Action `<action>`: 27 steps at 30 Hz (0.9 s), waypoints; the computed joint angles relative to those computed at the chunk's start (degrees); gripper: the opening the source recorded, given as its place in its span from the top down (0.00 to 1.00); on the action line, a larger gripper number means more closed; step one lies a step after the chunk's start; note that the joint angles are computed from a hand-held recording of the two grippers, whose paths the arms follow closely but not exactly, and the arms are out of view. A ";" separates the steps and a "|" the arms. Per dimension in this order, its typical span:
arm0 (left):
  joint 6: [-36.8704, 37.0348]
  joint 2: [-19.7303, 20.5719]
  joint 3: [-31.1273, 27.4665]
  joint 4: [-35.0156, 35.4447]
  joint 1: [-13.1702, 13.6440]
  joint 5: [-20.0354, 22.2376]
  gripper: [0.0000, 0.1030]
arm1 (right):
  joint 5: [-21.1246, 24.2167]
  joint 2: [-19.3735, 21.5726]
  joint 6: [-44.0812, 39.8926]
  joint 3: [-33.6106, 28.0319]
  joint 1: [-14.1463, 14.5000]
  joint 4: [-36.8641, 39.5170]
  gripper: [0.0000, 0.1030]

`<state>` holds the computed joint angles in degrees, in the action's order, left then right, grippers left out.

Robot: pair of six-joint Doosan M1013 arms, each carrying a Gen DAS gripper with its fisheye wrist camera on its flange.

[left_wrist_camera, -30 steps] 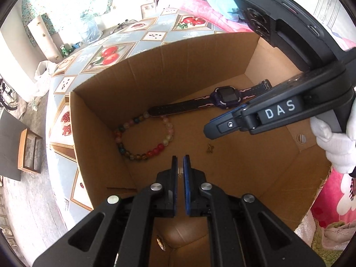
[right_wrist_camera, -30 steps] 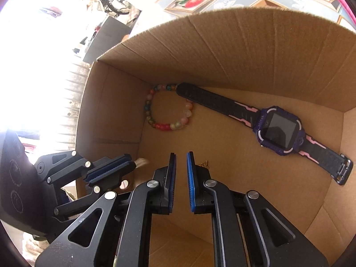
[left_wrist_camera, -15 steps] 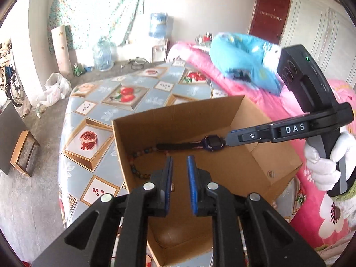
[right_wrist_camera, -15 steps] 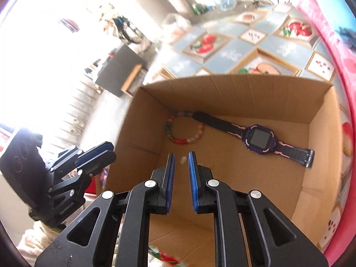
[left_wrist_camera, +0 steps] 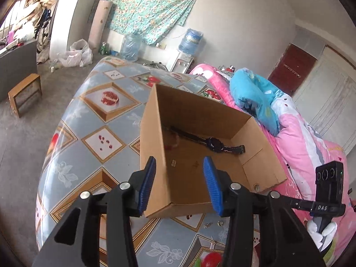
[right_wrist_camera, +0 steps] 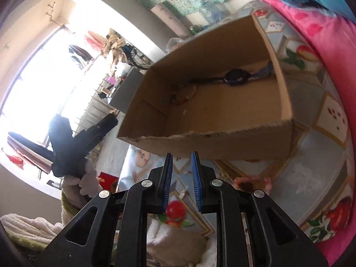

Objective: Organize jewelry
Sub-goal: 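Withdraw both grippers from the box back toward the loose charms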

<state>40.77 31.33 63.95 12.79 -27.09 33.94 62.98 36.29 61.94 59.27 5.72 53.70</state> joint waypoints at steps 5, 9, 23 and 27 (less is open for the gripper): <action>-0.64 1.86 -1.46 -1.68 0.06 1.43 0.58 | -4.73 0.34 8.37 -0.09 -0.06 -9.36 0.83; -1.44 2.47 -2.25 0.19 -0.45 2.60 0.58 | -5.65 1.12 9.50 -1.35 -0.45 -9.66 0.83; -3.69 1.86 -1.16 3.13 -0.97 2.36 0.57 | -7.73 -0.51 4.82 1.66 -0.73 -7.76 0.83; -8.05 -0.83 3.10 11.46 -2.28 -1.56 0.57 | -9.82 -2.63 -1.29 5.58 -0.68 -3.76 0.80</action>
